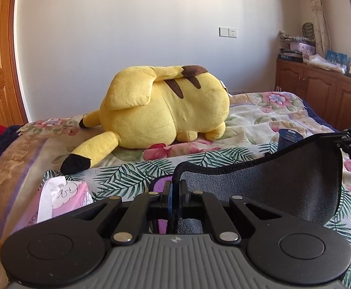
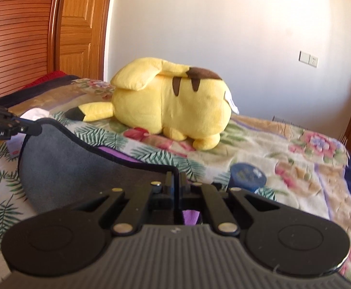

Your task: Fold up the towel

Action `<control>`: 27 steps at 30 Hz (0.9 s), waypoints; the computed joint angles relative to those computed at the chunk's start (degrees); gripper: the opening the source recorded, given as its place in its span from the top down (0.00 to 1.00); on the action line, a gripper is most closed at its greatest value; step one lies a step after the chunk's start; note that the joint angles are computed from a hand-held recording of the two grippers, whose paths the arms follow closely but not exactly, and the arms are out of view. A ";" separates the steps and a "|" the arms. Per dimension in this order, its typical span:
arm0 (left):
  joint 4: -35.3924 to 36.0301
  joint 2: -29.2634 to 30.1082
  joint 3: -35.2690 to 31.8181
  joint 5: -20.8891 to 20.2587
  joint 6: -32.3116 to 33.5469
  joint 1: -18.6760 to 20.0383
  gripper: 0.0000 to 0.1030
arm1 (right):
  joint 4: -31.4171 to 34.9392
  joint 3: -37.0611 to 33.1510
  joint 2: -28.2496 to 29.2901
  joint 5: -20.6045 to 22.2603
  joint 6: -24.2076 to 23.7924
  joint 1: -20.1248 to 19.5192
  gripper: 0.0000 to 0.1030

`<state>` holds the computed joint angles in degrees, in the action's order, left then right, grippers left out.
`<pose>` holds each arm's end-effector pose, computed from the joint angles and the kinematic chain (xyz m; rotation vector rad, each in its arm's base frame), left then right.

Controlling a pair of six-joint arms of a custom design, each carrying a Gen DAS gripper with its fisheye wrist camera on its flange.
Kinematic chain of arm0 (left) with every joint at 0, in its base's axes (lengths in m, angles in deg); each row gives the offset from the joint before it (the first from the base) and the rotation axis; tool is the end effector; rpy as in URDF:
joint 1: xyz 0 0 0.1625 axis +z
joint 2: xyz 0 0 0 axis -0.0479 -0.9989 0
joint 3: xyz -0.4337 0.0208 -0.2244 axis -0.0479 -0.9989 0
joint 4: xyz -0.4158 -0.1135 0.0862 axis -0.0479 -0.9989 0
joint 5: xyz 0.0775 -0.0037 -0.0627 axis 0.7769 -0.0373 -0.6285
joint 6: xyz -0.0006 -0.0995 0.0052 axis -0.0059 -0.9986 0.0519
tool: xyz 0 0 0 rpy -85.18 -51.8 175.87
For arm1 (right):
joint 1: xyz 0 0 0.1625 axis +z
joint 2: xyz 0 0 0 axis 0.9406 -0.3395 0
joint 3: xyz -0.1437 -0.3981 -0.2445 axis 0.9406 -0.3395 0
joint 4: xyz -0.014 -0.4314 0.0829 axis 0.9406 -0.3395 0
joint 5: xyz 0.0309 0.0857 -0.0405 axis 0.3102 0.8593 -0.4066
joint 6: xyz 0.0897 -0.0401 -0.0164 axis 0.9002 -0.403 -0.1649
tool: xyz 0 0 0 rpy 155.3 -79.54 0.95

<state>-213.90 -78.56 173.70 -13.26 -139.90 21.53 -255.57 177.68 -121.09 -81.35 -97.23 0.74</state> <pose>-0.3395 -0.3568 0.0627 0.4425 1.9967 -1.2206 0.0180 -0.4542 0.3532 1.4210 -2.1987 1.0121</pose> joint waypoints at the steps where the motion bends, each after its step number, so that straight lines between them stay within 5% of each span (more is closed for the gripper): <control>1: -0.57 0.08 -0.19 0.40 0.84 0.32 1.00 | -0.35 -0.24 0.38 0.08 -0.01 0.28 0.96; 10: -3.88 1.81 -2.62 3.64 6.96 2.41 1.00 | -5.64 -1.61 4.44 0.40 1.57 1.92 0.96; 21: -19.05 8.21 -6.04 6.19 23.07 6.35 1.00 | -12.43 -3.51 10.25 -0.49 2.01 3.37 0.96; 27: -19.79 9.30 -6.70 6.44 22.58 8.73 1.00 | -14.15 -4.27 13.29 -2.30 2.08 3.37 0.96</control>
<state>-233.69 -69.25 167.00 -6.82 -117.32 30.26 -269.71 173.41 -107.80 -83.66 -95.14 4.10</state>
